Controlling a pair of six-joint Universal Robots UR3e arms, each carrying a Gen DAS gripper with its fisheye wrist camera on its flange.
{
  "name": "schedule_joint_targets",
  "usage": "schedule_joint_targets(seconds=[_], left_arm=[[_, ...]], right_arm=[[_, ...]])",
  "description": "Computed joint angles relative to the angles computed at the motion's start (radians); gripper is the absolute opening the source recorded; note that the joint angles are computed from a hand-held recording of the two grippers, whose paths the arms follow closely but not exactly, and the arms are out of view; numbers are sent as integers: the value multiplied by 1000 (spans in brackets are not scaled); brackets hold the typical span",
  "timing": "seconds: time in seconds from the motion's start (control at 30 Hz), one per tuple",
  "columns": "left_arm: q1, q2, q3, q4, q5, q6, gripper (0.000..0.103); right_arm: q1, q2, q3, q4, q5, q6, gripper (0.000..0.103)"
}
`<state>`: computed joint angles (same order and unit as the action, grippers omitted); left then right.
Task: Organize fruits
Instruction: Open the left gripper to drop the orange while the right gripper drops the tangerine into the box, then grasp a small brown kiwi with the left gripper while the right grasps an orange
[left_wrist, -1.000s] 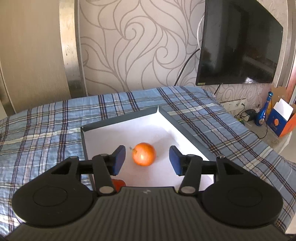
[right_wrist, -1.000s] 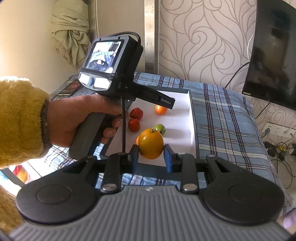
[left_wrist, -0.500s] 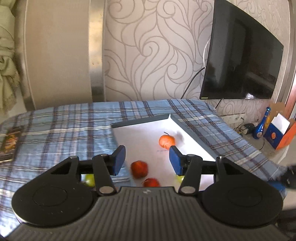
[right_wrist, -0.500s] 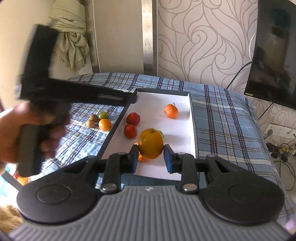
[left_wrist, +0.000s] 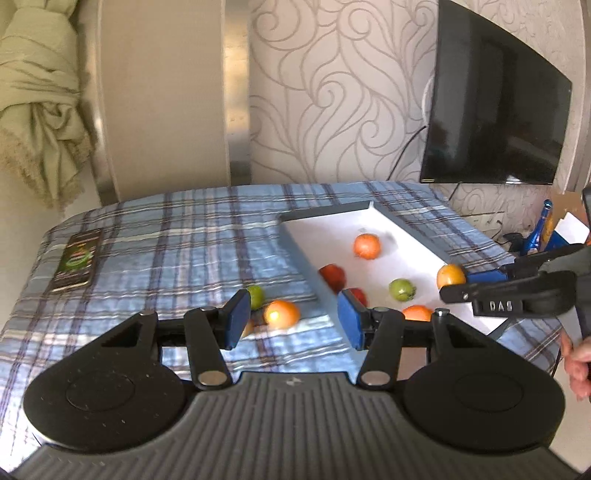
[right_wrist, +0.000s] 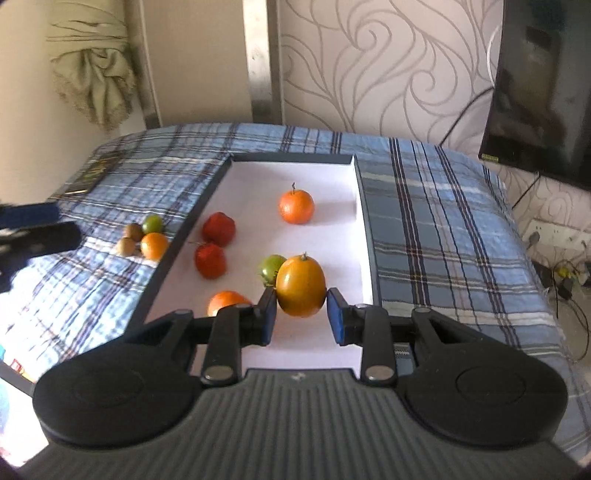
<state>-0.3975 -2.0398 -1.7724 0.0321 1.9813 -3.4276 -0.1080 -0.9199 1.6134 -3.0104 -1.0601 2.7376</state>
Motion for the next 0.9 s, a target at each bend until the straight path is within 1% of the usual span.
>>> schedule_joint_targets(seconds=[0.07,0.1,0.13,0.17,0.27,0.4,0.5,0.6,0.67,0.73,0.8,0.87,0.9], left_arm=[[16,22,-33,6,-3,1,58],[26,36,-53,8,-7,2,58],[34,48,-71,11,-12,2,58],[43,59,-85,12,-20,3,58],[71,87,-126,17,-42,9,58],[124,135,-148,-45,-96,23,57],[158,159,-180,-16,-121,62,57],[209,172,-221,34,-168,100,57],[236,176,-249,72,-191,133,57],[255,190,-272,81,-212,147,57],[281,208,-308,104,-254,176,57],[292,212,-334,126,-261,209,57],[307,220,-348,128,-280,219,57]], right_arm=[[10,18,-19,-9,-14,17,35],[15,22,-23,-14,-19,23,40],[20,24,-22,-29,-25,31,49],[22,25,-15,-53,-30,41,51],[31,11,-1,-77,-43,64,51],[56,-71,69,-122,-27,33,51],[96,-121,93,-116,2,11,50],[154,-119,70,-94,24,-15,50],[205,-80,14,-75,4,-31,44],[252,-38,-42,-57,-29,-36,43],[290,2,-104,-17,-62,-30,43],[329,51,-169,13,-124,-22,43],[345,74,-205,34,-151,-11,43]])
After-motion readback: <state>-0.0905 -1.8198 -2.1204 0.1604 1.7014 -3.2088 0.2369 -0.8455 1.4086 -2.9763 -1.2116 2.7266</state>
